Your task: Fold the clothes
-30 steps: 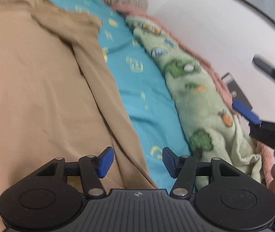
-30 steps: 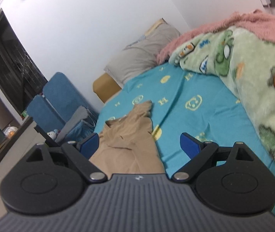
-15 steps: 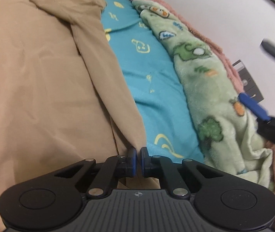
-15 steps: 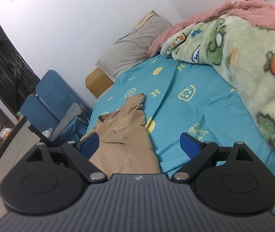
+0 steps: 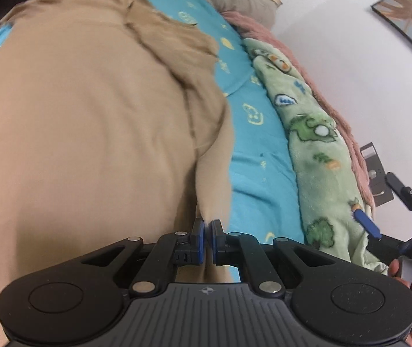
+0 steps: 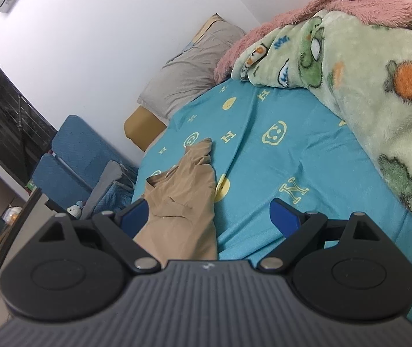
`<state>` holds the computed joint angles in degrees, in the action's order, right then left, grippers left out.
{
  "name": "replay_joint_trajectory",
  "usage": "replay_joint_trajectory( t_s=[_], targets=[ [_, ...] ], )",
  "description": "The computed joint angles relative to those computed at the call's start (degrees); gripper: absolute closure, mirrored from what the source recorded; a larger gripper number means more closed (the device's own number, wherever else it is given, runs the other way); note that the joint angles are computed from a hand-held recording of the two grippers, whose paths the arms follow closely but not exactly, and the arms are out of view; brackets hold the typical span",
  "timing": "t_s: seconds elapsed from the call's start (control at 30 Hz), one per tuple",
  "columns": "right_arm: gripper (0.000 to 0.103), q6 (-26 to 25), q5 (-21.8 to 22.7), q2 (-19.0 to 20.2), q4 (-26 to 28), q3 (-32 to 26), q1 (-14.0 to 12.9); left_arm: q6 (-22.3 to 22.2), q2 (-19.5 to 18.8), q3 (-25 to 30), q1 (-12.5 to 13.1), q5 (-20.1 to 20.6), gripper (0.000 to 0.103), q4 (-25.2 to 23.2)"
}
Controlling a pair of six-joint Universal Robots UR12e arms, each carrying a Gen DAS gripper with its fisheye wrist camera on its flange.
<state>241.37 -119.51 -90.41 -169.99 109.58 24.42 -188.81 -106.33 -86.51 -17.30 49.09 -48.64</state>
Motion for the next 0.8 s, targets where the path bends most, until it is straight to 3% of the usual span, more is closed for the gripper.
replay_joint_trajectory(
  t_s=[0.1,0.17,0.23,0.33,0.4,0.43,0.57,0.7,0.8],
  targets=[
    [0.011,-0.6,0.0,0.2,1.6,-0.6,0.2,0.6,0.1,-1.0,0.4,-0.7,0.089,-1.6],
    [0.011,-1.3,0.3,0.4,2.8,-1.0,0.2,1.5,0.2,-1.2,0.4,0.1,0.065,-2.7],
    [0.011,-2.1,0.5,0.6,3.8,-1.5,0.2,3.7,0.3,-1.2,0.2,1.1,0.059,-4.0],
    [0.011,-2.7,1.0,0.8,5.4,-2.2,0.4,6.3,0.5,-1.4,-0.1,2.0,0.062,-4.8],
    [0.011,-3.2,1.2,0.9,5.9,-2.5,0.5,8.2,0.8,-1.6,-0.2,1.9,0.079,-5.2],
    [0.011,-3.5,1.2,1.0,6.2,-2.7,0.5,8.9,1.0,-1.8,-0.3,2.0,0.094,-5.1],
    [0.011,-4.2,1.6,1.2,8.3,-3.3,0.6,8.9,2.9,-3.7,-0.6,3.2,0.098,-2.5],
    [0.011,-5.1,1.9,1.4,9.4,-3.9,0.7,9.6,4.6,-4.8,-1.2,7.1,0.098,-1.9],
    [0.011,-5.7,2.5,1.5,9.0,-4.0,0.8,11.0,4.4,-4.0,-1.7,8.4,0.092,-3.4]
  ],
)
